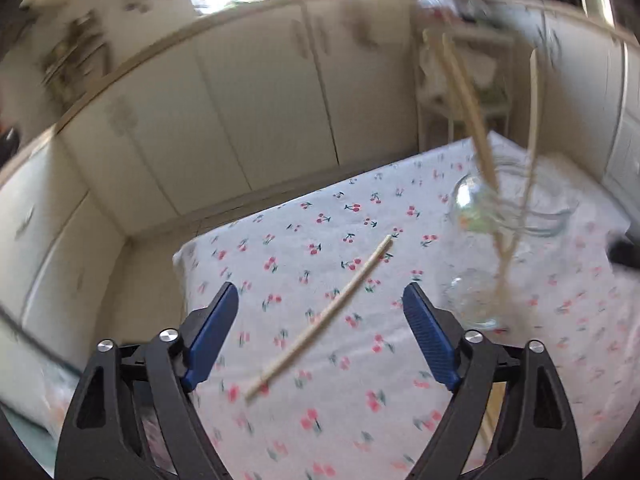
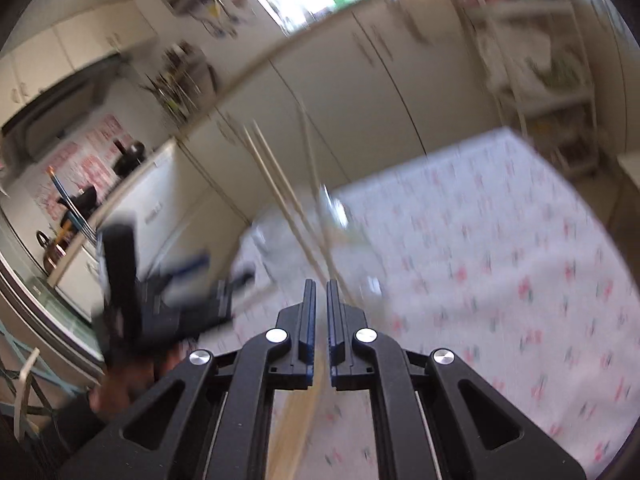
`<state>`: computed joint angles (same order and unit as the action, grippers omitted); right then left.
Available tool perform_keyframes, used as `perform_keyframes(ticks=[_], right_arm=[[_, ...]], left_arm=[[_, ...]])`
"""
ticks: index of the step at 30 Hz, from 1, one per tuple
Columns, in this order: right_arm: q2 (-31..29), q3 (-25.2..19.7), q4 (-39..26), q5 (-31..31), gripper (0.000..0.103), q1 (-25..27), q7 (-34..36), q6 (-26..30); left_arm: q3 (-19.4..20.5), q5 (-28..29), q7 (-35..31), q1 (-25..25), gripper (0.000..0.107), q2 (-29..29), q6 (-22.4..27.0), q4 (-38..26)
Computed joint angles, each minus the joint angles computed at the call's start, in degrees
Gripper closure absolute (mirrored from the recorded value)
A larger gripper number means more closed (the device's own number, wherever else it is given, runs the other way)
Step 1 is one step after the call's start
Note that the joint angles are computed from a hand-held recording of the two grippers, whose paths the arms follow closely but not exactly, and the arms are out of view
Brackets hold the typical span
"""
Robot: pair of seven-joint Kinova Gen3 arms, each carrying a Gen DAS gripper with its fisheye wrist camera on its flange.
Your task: Organize utensils
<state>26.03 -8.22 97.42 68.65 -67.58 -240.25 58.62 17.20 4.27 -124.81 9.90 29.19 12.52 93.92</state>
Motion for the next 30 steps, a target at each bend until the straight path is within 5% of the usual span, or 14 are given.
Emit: perform_keyframes(ticks=[3, 5, 8, 12, 15, 19, 22, 24, 26, 30], right_arm=[[1.5, -1.0, -0.9, -0.7, 0.094, 2.3, 1.8, -7.0], [3.0, -0.5, -3.1, -1.7, 0.076, 3.5, 6.2, -11.7], [5.9, -2.2, -9.1, -2.6, 0.073, 7.0, 13.1, -14.3], [10.0, -5.8, -19.1, -8.1, 0.073, 9.4, 22.5, -6.8], [11.3, -2.5, -23.1, -15.1, 0.073, 5.5, 26.8, -0.3], [11.6, 3.5, -22.7, -23.5, 0.073, 0.9, 29.2, 1.3], [11.9, 4.6, -22.1, -26.6, 0.073, 0.4, 30.3, 0.5], [11.9, 5.4, -21.1, -27.9, 0.073, -0.1, 31.4, -0.4], [11.7, 6.3, -20.2, -28.5, 0.074, -0.4, 32.5, -1.4], [11.3, 6.9, -19.7, -29.7, 0.075, -0.5, 36.1, -1.7]], left_arm=[[0.6, 3.5, 2.2, -1.7, 0.028, 1.6, 5.5, -5.0], [4.2, 8.2, 2.9, -7.0, 0.028, 2.2, 7.1, -5.8], [5.7, 12.6, 2.2, -11.0, 0.028, 4.7, 11.7, -8.5], [3.2, 10.5, -4.3, -7.7, 0.033, 5.3, 11.2, -8.9], [2.5, 8.0, -8.7, -5.1, 0.037, 5.6, 11.6, -9.8], [-0.3, 4.8, -12.0, 0.2, 0.045, 6.7, 13.3, -12.1], [-6.8, -1.3, -8.2, 8.1, 0.065, 8.6, 16.4, -15.4], [-11.0, -4.6, -3.8, 12.4, 0.089, 9.9, 19.2, -17.5], [-12.0, -4.9, 0.1, 13.0, 0.099, 9.4, 20.5, -17.2], [-11.5, -3.5, 7.6, 11.4, 0.099, 8.7, 26.8, -18.4]])
